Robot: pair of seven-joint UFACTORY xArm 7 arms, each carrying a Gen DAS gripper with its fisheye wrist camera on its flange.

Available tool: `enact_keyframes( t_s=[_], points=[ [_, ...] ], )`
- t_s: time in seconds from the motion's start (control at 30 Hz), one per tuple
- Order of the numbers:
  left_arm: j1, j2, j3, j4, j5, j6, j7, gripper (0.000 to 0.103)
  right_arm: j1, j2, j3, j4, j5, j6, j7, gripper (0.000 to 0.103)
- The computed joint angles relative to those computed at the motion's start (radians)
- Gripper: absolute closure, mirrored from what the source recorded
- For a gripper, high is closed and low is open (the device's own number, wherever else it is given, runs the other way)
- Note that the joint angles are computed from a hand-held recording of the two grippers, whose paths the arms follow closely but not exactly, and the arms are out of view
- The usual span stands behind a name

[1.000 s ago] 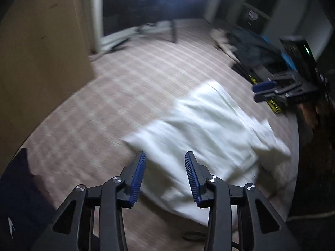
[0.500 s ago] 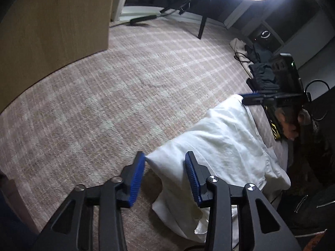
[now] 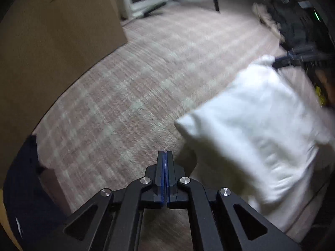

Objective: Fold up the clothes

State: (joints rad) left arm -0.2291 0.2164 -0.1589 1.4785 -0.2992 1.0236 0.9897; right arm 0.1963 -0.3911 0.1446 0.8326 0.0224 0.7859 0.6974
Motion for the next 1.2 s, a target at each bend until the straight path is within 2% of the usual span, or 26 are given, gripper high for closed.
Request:
enact_keyframes(
  t_s=[0.1,0.2,0.23,0.33,0.37,0.4,0.43,0.47,0.5,0.67,0.77,0.83,0.87,0.97,1.0,1.07,1.1,1.2],
  points=[
    [0.027,-0.023,-0.017,0.041,-0.136,0.067,0.047,0.101,-0.038,-0.022,0.074,0.069,-0.146,0.043,0.088,0.066],
    [0.032,-0.014,-0.032,0.088,-0.257,0.182,0.083,0.093,-0.020,0.002,0.075,0.118,-0.178,0.029,0.066,0.066],
    [0.025,-0.013,-0.035,0.085,-0.271,0.190,0.093,0.092,-0.008,0.024,0.067,0.133,-0.167,0.015,0.048,0.066],
    [-0.016,-0.009,-0.041,0.048,-0.239,0.163,0.105,0.091,0.029,0.126,0.056,0.167,-0.118,-0.052,0.015,0.066],
    [-0.035,-0.015,-0.038,0.016,-0.196,0.112,0.103,0.091,0.042,0.164,0.053,0.177,-0.108,-0.072,-0.005,0.066],
    [-0.048,-0.032,-0.043,-0.042,-0.130,0.019,0.099,0.091,0.048,0.192,0.055,0.187,-0.120,-0.058,-0.016,0.066],
    [-0.092,-0.047,-0.006,-0.097,-0.075,-0.064,0.096,0.091,0.054,0.220,0.059,0.199,-0.143,-0.033,-0.022,0.066],
    [-0.093,-0.056,0.005,-0.130,-0.062,-0.104,0.102,0.090,0.060,0.248,0.063,0.213,-0.167,-0.007,-0.027,0.066],
    [-0.053,-0.060,-0.021,-0.138,-0.091,-0.103,0.114,0.090,0.065,0.245,0.061,0.205,-0.189,0.017,-0.019,0.066],
    [-0.018,-0.049,-0.001,-0.075,-0.119,-0.045,0.045,0.091,0.061,0.163,0.064,0.164,-0.249,0.053,0.099,0.066],
    [-0.004,-0.022,-0.015,-0.015,-0.182,0.006,0.070,0.087,0.080,0.186,0.074,0.212,-0.252,0.008,0.071,0.066],
    [-0.004,0.020,-0.024,0.042,-0.198,0.058,0.063,0.081,0.098,0.243,0.082,0.267,-0.262,-0.005,0.028,0.066],
    [-0.010,0.031,-0.025,0.047,-0.182,0.049,0.059,0.081,0.109,0.278,0.083,0.299,-0.262,0.000,0.006,0.066],
    [-0.058,0.056,-0.015,0.000,-0.034,-0.095,0.032,0.078,0.142,0.343,0.076,0.339,-0.221,0.081,-0.047,0.066],
    [-0.066,0.064,-0.006,-0.004,-0.025,-0.119,0.031,0.070,0.148,0.342,0.070,0.321,-0.197,0.105,-0.050,0.065],
    [-0.039,0.093,-0.016,0.055,-0.037,-0.068,-0.020,0.070,0.151,0.286,0.056,0.259,-0.151,0.080,-0.043,0.065],
    [-0.035,0.101,-0.015,0.072,-0.035,-0.060,-0.045,0.075,0.149,0.263,0.051,0.242,-0.138,0.063,-0.033,0.065],
    [0.004,0.109,-0.039,0.120,-0.114,0.018,-0.037,0.075,0.132,0.234,0.047,0.232,-0.137,-0.018,0.001,0.065]
  ],
)
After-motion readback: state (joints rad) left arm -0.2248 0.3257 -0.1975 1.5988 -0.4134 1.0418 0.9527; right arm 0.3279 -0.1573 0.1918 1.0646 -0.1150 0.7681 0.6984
